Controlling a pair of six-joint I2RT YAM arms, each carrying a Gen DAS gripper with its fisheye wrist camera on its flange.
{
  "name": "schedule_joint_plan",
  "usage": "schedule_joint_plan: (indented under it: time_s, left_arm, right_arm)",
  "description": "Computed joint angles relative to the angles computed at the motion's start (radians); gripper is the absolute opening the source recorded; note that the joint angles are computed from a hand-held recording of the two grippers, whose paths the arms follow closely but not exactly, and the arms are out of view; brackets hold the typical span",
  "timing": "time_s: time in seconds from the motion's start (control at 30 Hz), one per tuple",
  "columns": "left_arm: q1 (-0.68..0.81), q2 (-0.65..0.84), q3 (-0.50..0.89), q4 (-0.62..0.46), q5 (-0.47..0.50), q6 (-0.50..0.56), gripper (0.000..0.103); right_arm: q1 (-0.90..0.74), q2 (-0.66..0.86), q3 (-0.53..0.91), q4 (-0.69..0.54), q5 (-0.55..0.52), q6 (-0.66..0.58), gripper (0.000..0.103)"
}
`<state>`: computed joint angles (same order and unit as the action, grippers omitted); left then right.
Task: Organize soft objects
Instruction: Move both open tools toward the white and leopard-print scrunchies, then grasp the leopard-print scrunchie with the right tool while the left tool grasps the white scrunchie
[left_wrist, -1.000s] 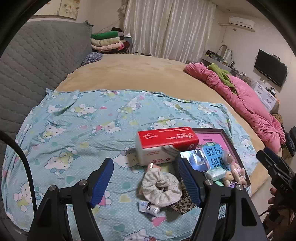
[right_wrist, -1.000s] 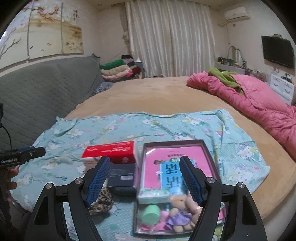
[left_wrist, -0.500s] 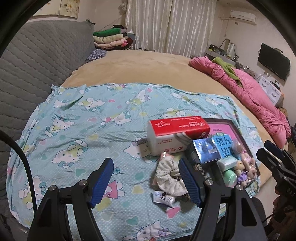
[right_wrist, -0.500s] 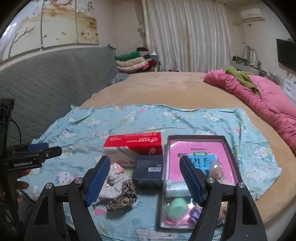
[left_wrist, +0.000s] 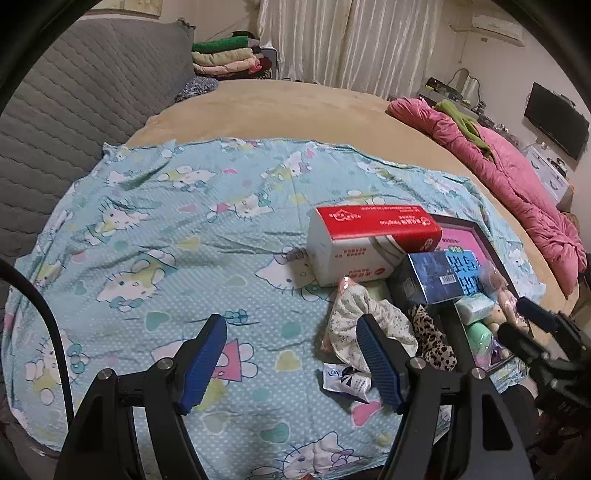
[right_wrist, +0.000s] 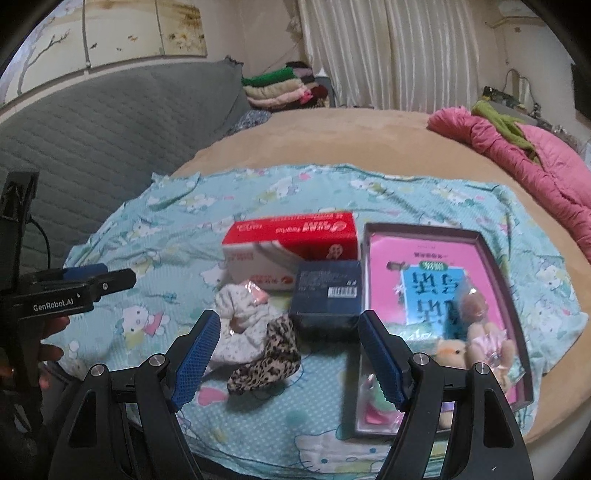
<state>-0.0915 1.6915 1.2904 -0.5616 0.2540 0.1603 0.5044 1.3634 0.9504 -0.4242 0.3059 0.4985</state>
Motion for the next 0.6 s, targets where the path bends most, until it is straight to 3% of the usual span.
schedule_joint_plan:
  time_s: [0.6]
  left_arm:
    - [-0.069,0.125,-0.031,0.073,0.013,0.006,0.072]
  right_arm:
    - [-0.014,0.221,-0.024,0.114,-0.070,-0.011,0.078]
